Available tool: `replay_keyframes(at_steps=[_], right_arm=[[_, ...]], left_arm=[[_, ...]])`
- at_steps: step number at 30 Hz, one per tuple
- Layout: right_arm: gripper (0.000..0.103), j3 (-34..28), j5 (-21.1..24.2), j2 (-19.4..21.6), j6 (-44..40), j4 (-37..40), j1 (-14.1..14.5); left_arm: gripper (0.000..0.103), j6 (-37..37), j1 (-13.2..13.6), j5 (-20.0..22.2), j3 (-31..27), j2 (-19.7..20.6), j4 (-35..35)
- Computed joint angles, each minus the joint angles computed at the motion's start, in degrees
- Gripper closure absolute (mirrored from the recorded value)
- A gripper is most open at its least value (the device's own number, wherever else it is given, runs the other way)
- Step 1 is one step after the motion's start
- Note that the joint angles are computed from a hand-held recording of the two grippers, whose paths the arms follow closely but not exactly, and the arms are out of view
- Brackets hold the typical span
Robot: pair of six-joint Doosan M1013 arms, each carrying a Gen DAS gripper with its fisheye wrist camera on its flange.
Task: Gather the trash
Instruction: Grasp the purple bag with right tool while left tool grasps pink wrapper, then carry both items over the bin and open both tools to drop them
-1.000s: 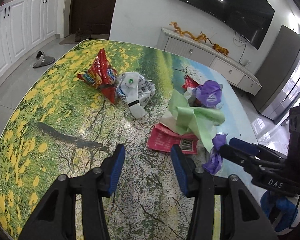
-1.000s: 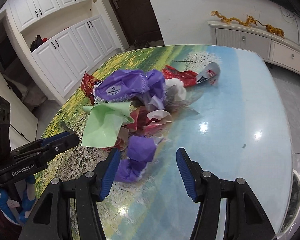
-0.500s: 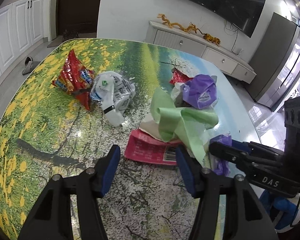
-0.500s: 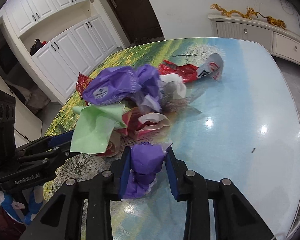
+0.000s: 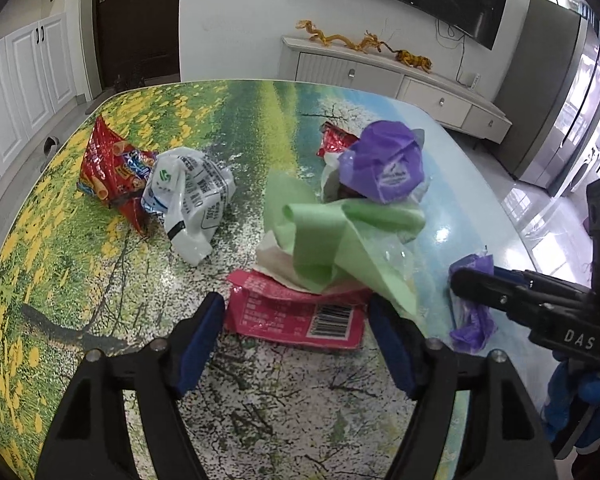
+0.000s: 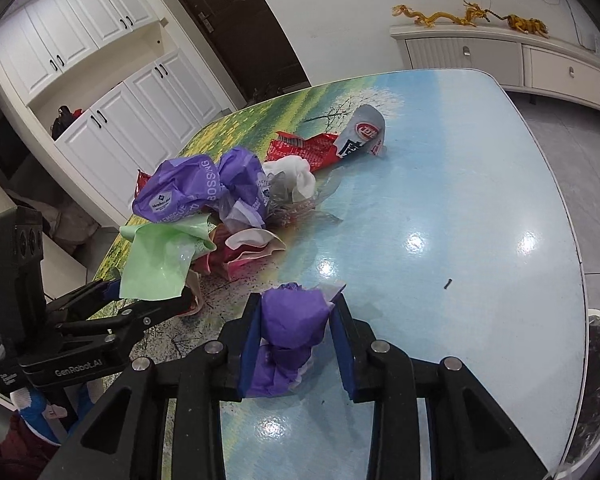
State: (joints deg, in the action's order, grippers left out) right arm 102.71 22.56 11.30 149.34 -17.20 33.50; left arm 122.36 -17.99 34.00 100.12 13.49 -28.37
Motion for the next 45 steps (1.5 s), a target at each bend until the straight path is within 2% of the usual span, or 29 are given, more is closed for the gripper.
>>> replay_keyframes(at_steps=[10,19,26,34,41,45], right_arm=[[0.072,1.8,-0.6,-1.4,2.4,-1.0,-0.1],[0.072,2.7,0.0,-3.0,7.0,-4.5,1.1],[0.072,3.4,0.5,-4.2,10.6,-7.4,2.5],[0.072,4.2,1.2,-6.4,19.1,-16.8,4.9],[0.072,5.7,2.5,-9.1,29.4,-26.9,6.2],[0.072,7.4,4.0,-11.1,36.4,-33.7,6.8]], left_arm=[[0.032,-1.5,-1.4,-3.0,0.8,-0.2,2.6],[0.032,2.9,0.1,-2.8,4.8,-3.5,-0.7],[0.032,2.2,1.5,-3.4,8.2,-7.2,-0.2],[0.032,3.2,2.5,-4.6,9.5,-11.0,-2.8],[0.032,4.6,1.2,-6.2,9.6,-13.5,-4.2],[0.032,5.3,0.2,-5.7,9.1,-14.3,-5.5]])
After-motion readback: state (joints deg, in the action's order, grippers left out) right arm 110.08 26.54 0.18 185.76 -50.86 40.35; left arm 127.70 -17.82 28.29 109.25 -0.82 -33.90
